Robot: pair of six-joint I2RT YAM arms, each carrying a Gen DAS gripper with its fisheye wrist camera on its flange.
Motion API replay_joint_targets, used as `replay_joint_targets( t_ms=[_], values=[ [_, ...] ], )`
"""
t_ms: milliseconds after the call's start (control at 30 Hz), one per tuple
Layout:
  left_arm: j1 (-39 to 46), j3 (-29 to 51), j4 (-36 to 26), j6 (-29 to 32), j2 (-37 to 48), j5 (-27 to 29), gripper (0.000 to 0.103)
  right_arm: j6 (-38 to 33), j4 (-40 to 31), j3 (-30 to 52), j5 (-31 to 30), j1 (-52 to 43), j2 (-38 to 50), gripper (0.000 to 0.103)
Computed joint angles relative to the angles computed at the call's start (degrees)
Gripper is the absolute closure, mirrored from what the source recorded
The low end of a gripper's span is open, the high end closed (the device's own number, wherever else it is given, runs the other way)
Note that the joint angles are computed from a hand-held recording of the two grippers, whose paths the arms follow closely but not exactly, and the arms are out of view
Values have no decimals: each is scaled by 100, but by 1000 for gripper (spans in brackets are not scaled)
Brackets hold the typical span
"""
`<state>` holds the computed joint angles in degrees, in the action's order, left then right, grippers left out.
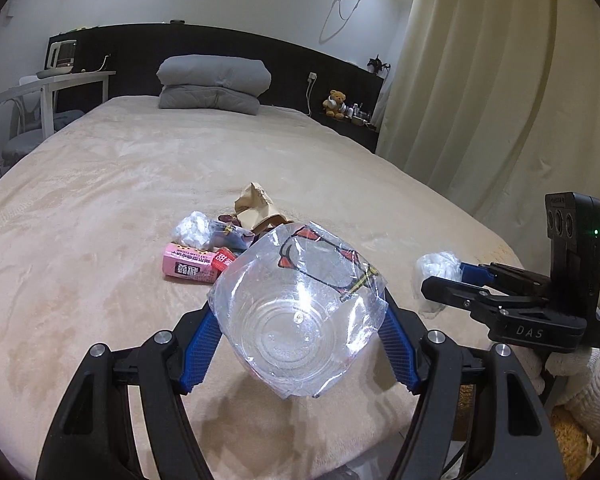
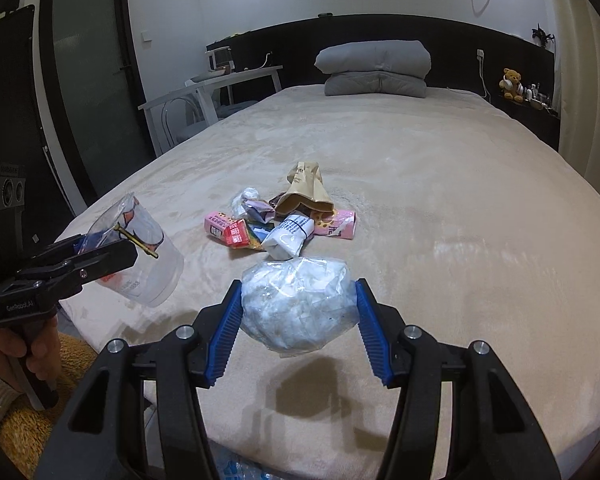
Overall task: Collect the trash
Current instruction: 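Lift the cup and bundle and carry both down toward the floor trash bag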
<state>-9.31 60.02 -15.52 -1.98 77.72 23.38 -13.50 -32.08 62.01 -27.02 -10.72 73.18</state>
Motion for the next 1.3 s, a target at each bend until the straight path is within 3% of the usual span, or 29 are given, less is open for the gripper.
replay_joint_targets(
  t_ms=[300,800,1033,1300],
  values=[
    [-211,-1193,131,-347,-1399,-94,33,54,-202,-867,78,-42,-1191,48],
    [-892,-2293,-454,-732,-3201,-780,33,-188,-1346,-1739,-479,-730,-2981,47],
    [-1380,-2479,-811,-925,-3534,-1192,33,-585,-1901,-1932,-703,-1073,-3441,47],
    [-1515,-2646,-993,-1262,-3412,-983,33,-861,-2325,-2087,-834,-1191,-3321,47]
  ],
)
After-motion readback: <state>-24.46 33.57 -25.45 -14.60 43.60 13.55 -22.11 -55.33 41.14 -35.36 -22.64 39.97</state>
